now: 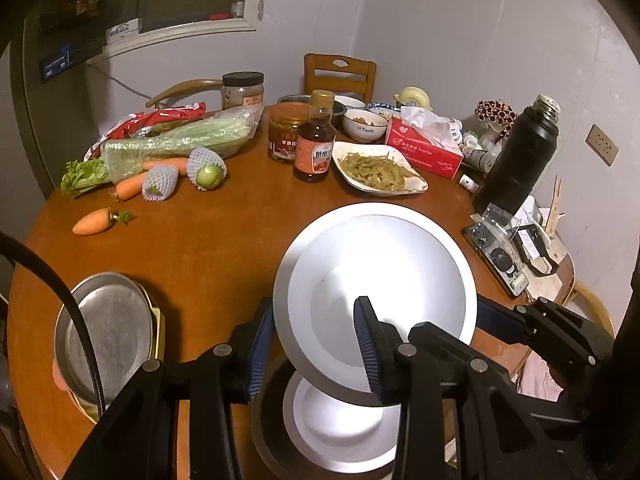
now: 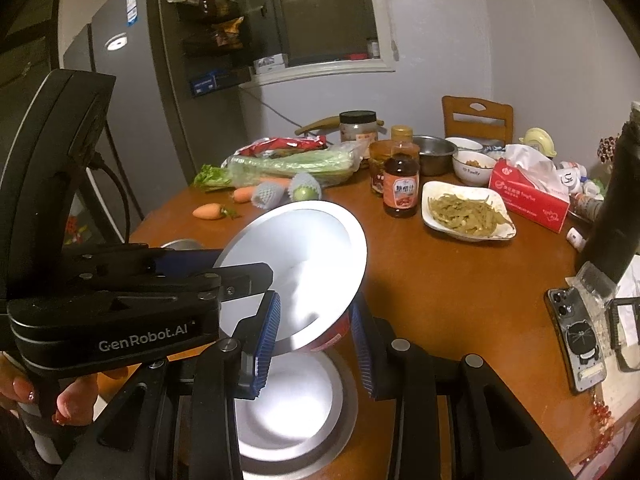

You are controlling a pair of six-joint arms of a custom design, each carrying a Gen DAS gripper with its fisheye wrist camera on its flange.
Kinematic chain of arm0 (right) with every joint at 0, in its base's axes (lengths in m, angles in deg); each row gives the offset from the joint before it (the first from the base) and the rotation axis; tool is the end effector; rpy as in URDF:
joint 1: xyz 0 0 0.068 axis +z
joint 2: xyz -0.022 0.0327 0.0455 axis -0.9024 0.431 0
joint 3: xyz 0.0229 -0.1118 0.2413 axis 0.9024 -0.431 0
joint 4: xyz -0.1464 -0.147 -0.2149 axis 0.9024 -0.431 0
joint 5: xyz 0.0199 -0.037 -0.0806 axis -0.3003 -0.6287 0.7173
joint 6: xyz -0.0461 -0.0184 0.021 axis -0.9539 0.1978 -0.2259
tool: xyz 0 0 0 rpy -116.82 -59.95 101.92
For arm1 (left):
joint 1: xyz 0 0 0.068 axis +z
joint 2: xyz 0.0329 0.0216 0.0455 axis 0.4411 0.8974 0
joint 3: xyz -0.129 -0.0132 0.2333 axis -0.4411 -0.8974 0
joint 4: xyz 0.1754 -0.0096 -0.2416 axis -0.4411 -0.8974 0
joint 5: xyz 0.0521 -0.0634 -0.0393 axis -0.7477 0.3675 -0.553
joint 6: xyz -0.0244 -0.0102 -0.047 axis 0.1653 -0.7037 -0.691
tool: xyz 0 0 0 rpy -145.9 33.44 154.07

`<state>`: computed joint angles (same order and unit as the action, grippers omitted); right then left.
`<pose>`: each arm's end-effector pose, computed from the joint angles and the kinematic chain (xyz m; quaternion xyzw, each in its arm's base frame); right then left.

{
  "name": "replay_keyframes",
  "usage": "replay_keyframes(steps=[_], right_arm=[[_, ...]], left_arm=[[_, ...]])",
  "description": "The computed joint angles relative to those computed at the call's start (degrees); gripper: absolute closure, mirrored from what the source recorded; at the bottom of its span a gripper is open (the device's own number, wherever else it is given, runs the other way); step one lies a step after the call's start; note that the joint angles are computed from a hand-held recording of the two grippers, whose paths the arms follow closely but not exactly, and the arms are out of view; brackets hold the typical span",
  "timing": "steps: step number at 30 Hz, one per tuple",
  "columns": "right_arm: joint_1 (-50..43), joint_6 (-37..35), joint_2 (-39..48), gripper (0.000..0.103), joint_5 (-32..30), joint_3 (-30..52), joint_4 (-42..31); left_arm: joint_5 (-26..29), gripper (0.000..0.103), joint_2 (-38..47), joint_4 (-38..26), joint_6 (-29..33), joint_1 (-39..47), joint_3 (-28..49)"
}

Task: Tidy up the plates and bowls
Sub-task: 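Lift the white plate off the red cup and lower it into the steel bowl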

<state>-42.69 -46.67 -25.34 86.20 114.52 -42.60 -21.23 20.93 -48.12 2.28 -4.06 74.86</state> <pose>0.1960 0.0683 0.2632 0.0683 0.8924 0.0551 0.4427 0.3072 -0.1882 0.2750 0.2959 0.8885 -0.1829 0.2994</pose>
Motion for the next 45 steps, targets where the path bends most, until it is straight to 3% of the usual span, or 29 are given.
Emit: replay_keyframes(steps=[25, 45], right_arm=[[8.06, 3.60, -10.10, 0.065, 2.02, -8.21, -3.04], [10.23, 5.54, -8.78, 0.065, 3.27, -10.69, -2.58]], left_arm=[[-4.24, 0.064, -6.90, 2.66, -2.82, -2.23, -11.41], [-6.28, 0.064, -7.92, 4.79, -2.04, -2.88, -15.40]])
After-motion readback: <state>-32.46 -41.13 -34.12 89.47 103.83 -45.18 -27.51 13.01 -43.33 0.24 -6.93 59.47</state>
